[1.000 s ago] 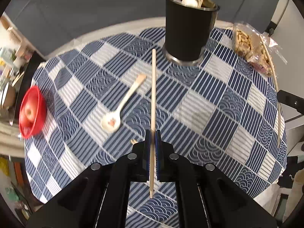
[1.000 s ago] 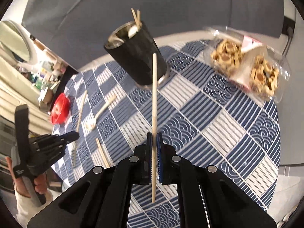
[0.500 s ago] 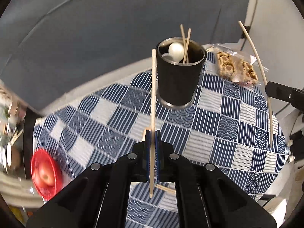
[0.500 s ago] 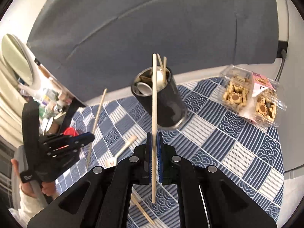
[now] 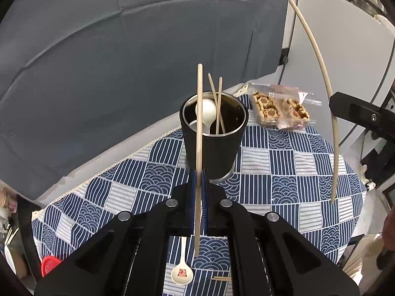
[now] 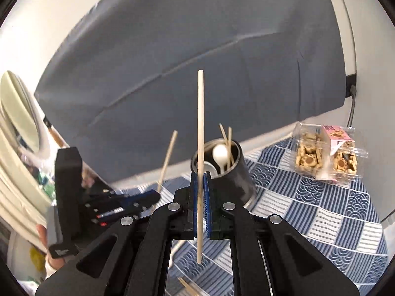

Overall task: Organize utensils
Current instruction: 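Lift the chopstick upright with the right tool and carry it over the holder, then lower the chopstick into the black holder and open the right tool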

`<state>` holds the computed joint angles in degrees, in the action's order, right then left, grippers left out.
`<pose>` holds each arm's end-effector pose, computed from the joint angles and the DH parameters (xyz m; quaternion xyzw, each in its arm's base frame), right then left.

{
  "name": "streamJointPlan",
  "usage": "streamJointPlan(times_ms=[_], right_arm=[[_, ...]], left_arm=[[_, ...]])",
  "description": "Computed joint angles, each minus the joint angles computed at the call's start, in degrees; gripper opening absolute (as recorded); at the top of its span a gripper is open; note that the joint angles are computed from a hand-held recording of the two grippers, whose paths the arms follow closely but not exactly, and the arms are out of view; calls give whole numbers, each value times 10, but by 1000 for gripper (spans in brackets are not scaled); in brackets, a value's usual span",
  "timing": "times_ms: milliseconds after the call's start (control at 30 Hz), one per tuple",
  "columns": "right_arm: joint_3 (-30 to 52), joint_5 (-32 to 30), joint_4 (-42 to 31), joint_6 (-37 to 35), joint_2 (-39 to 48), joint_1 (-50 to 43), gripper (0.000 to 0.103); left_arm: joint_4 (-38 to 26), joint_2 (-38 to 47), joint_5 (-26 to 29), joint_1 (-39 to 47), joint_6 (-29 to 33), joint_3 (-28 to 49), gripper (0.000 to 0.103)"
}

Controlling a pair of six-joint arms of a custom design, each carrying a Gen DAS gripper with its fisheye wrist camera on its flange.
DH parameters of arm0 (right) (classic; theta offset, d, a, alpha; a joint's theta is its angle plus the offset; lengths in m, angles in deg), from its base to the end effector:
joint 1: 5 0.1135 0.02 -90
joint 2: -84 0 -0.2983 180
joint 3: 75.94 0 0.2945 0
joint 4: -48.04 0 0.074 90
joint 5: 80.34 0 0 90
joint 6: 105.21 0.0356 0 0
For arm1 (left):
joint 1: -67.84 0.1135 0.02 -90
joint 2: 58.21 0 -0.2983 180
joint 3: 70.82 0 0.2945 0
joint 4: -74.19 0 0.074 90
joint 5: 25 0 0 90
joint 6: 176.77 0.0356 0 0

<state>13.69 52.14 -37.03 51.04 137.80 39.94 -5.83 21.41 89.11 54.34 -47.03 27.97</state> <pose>0.1218 0.0876 0.4507 0.2855 0.8353 0.0759 0.4636 0.2847 -0.0833 0.4106 0.4711 0.8226 -0.1410 0.2856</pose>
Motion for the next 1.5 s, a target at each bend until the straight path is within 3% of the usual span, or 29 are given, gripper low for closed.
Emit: streamJointPlan(times_ms=[267,633,967,1167,1300,1500], right_arm=[[30,-13,52,-80,26,-52,5],[-13,-216,210,-259,22,-279,5],[-95,-374,353,-342,19,-427,5],[-159,-453,449,-383,11,-488,5],[-193,-477,497,-398,13,-505,5],[-222,-477,507,-413,27,-505,5]], left_arm=[[-77,78,70,13,31,91,5],[-113,184,145,2,7,231,5],[-38,253,253,-8,-66,263,5],[32,272,288,-24,-118,250,5],[84,274,289,-36,-147,219,5],[82,277,294,-35,-105,183,5]])
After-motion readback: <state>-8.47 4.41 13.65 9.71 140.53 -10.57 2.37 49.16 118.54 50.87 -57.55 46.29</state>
